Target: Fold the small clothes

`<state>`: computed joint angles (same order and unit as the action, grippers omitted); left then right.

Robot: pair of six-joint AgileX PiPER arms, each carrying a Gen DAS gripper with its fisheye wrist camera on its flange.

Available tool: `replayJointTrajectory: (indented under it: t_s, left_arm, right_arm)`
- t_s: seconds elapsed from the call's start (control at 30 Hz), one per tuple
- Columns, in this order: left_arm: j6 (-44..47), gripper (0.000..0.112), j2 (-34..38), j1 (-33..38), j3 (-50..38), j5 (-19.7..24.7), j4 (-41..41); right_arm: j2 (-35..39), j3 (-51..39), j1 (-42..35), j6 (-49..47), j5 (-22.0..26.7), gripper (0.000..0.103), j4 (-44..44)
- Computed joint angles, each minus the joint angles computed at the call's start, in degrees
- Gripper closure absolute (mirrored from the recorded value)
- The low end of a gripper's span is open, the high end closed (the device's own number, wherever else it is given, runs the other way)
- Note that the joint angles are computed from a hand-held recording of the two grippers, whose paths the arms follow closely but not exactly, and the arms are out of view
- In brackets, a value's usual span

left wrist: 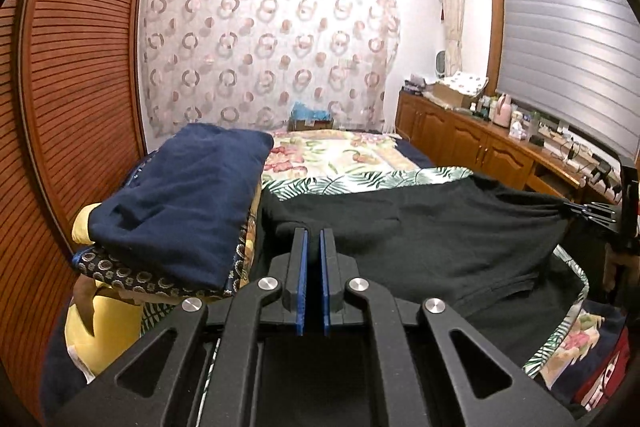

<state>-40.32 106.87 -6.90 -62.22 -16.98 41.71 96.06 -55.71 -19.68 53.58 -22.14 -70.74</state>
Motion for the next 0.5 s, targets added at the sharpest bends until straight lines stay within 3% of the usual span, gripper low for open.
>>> replayJointTrajectory:
  t_s: [0.3,0.5]
  left_arm:
    - [-0.4,0.106,-7.2,2.6,10.4,-6.5,1.1]
    - [1.7,0.106,-6.0,4.2,14.1,-6.5,-0.1]
  right_arm:
    - [-11.0,10.8,-5.9,1.7,-6.7,0.1,-6.3]
    - [-13.0,13.6,-8.8,4.5,-8.5,0.1,-10.4]
